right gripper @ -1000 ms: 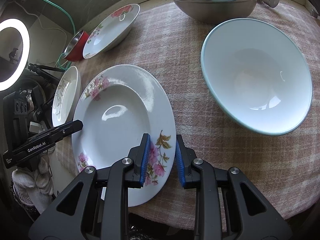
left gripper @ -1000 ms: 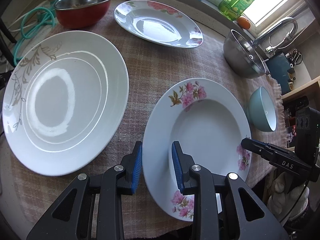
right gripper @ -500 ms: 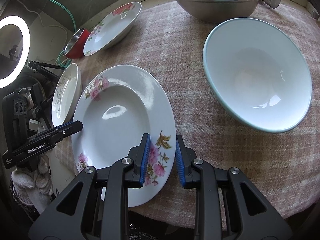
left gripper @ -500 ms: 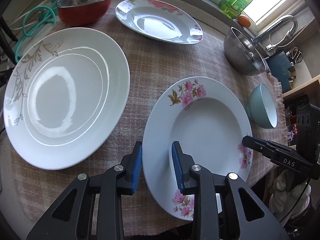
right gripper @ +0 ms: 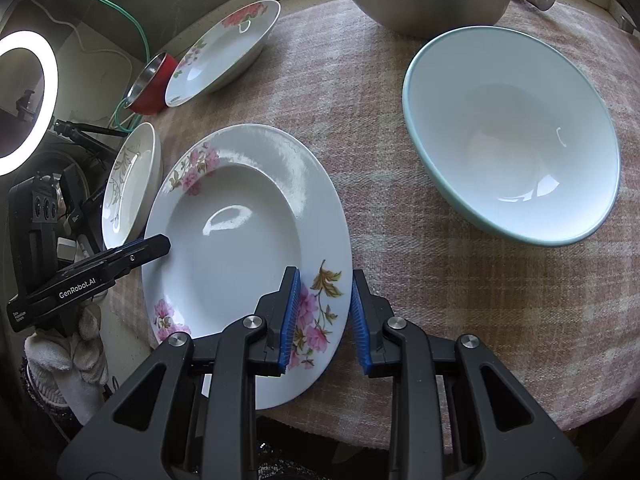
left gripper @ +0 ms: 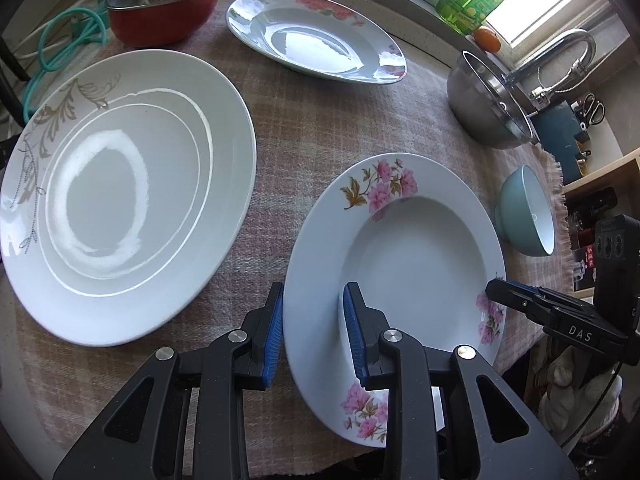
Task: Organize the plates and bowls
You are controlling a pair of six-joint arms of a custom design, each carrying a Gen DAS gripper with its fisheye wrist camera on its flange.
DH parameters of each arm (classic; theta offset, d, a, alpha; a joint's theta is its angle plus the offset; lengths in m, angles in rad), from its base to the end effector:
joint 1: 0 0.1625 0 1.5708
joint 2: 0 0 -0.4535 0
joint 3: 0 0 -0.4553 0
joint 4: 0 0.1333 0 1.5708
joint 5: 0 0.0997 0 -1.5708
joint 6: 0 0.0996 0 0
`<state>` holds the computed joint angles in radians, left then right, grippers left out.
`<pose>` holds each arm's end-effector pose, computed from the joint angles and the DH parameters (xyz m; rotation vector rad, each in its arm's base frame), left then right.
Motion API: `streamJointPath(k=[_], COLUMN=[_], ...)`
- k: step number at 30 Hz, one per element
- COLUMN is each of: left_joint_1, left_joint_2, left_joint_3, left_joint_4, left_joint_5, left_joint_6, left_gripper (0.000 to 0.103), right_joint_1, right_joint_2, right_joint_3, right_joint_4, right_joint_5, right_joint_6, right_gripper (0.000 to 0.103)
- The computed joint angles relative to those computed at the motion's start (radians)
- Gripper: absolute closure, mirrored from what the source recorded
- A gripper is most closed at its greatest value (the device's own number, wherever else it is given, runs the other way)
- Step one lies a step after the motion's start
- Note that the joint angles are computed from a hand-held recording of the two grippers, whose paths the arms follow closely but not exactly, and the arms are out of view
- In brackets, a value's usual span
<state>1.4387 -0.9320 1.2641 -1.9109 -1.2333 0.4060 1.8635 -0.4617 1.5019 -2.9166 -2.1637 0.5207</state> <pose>0.0593 -0.8162 0.2850 0.7439 2.7052 0.0541 0.2926 -0.7018 -0.0770 -0.4223 -2.6004 0.6902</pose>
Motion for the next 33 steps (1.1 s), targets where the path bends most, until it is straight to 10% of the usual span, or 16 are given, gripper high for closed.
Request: streamJointPath(k=[13, 18, 33], left_joint_1=[0.008, 0.008, -0.011], left_joint_2=[0.007, 0.028, 0.155], left_joint_3=[-0.055, -0.105, -0.306], left_joint_4=[-0.001, 0.004, -0.014], left_joint_5=[-0.04, -0.061, -0.115], left_joint_6=[-0.019, -0.015, -0.094], left_gripper=[0.076, 0.076, 0.076], right_joint_1=[0.026, 0.038, -0.012], right_joint_2=[-0.023, -0.028, 0.066], right_joint_3=[0.005, -0.035, -0.406], right_joint_4=[-0.014, -0.03, 0.134], right_joint_5=[-0.06, -0.053, 0.035], right_joint_6=[0.003, -0.064, -0.232], right_gripper=[0.076, 0.06, 0.06])
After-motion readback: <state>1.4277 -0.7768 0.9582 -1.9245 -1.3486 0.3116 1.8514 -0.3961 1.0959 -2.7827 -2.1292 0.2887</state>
